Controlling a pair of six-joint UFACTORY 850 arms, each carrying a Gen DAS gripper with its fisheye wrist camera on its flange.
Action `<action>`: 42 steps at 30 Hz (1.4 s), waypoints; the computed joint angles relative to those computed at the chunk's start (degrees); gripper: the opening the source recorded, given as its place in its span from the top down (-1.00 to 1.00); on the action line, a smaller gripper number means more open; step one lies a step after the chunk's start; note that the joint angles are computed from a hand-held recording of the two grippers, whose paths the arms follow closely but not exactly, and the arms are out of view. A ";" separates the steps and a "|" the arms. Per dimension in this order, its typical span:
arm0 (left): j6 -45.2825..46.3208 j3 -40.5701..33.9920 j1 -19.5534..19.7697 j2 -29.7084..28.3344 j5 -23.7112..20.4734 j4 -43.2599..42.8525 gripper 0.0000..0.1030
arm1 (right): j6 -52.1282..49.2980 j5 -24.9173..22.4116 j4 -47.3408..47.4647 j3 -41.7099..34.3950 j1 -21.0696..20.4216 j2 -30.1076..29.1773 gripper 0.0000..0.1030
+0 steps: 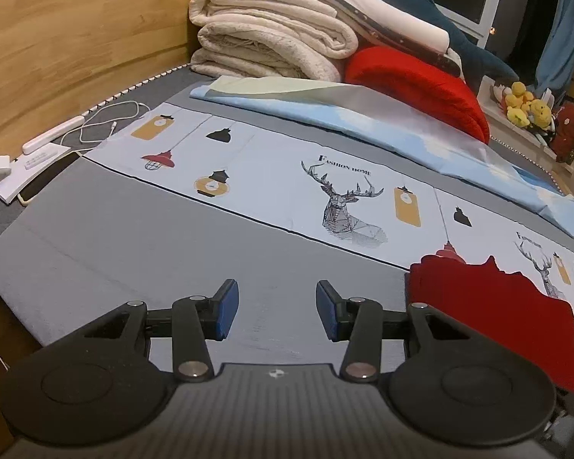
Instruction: Fold small clothes
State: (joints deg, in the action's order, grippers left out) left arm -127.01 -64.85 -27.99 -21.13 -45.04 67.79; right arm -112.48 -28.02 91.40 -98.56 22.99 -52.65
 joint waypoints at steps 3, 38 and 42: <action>0.45 0.18 0.41 -0.01 0.34 -0.41 0.02 | -3.57 -2.42 -0.22 -0.08 1.36 -0.52 0.01; 9.90 -26.11 -0.90 -16.98 2.08 -7.23 -0.03 | 1.55 -2.87 15.99 -3.07 -9.01 1.14 0.75; 20.85 -40.33 -2.33 -26.57 1.31 -11.86 -0.03 | 8.48 4.30 14.80 -3.29 -14.55 0.93 0.76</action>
State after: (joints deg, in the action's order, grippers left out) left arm -106.15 -105.18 -30.32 -47.69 -43.74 55.92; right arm -104.01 -23.72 106.19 -101.85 8.44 -51.73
